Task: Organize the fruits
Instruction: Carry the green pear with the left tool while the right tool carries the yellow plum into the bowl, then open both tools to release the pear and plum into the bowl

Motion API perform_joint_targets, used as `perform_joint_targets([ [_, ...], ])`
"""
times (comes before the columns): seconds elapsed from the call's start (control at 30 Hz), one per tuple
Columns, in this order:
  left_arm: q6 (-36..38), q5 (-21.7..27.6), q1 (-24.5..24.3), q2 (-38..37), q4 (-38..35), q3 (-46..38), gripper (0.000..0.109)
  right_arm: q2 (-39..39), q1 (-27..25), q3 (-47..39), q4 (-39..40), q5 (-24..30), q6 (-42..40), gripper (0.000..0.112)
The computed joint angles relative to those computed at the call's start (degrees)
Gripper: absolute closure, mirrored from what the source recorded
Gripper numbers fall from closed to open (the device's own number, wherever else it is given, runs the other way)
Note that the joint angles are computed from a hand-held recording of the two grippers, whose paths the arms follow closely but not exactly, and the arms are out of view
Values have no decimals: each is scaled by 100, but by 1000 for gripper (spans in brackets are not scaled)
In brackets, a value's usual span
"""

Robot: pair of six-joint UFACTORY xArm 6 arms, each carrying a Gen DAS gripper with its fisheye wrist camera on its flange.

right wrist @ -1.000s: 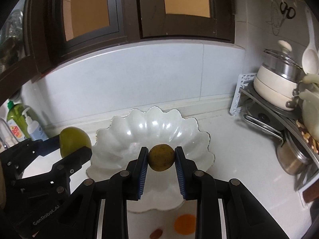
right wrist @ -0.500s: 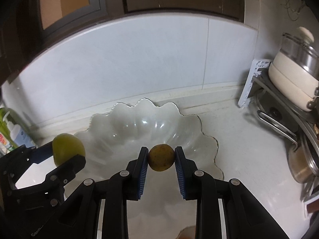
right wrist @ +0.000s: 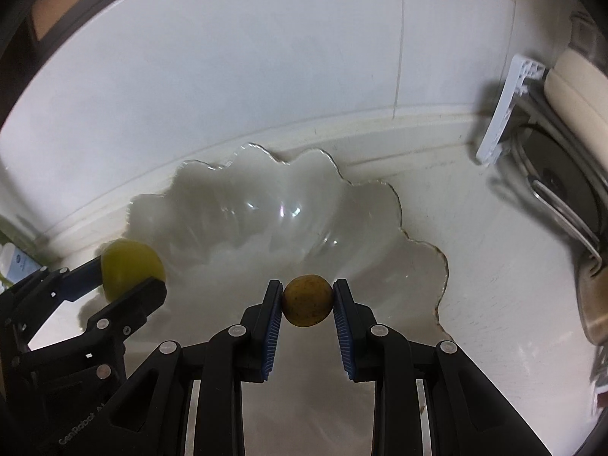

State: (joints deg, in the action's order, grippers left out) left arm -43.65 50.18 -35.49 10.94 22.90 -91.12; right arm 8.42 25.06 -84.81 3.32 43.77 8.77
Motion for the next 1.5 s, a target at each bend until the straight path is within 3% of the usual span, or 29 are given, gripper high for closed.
perform_joint_targets([
  [0.47, 279, 574, 75, 554, -391, -623, 60, 540, -98, -639, 179, 576, -164, 82],
  [0.6, 182, 615, 66, 527, -347, -587, 51, 630, -123, -780, 143, 682, -87, 64],
  [1.0, -539, 966, -324, -116, 761, -277, 48, -427, -96, 254, -397, 125, 315, 64],
  [1.5, -1084, 792, -856, -994, 1347, 283, 47, -1989, 30, 1403, -669, -314, 522, 64],
])
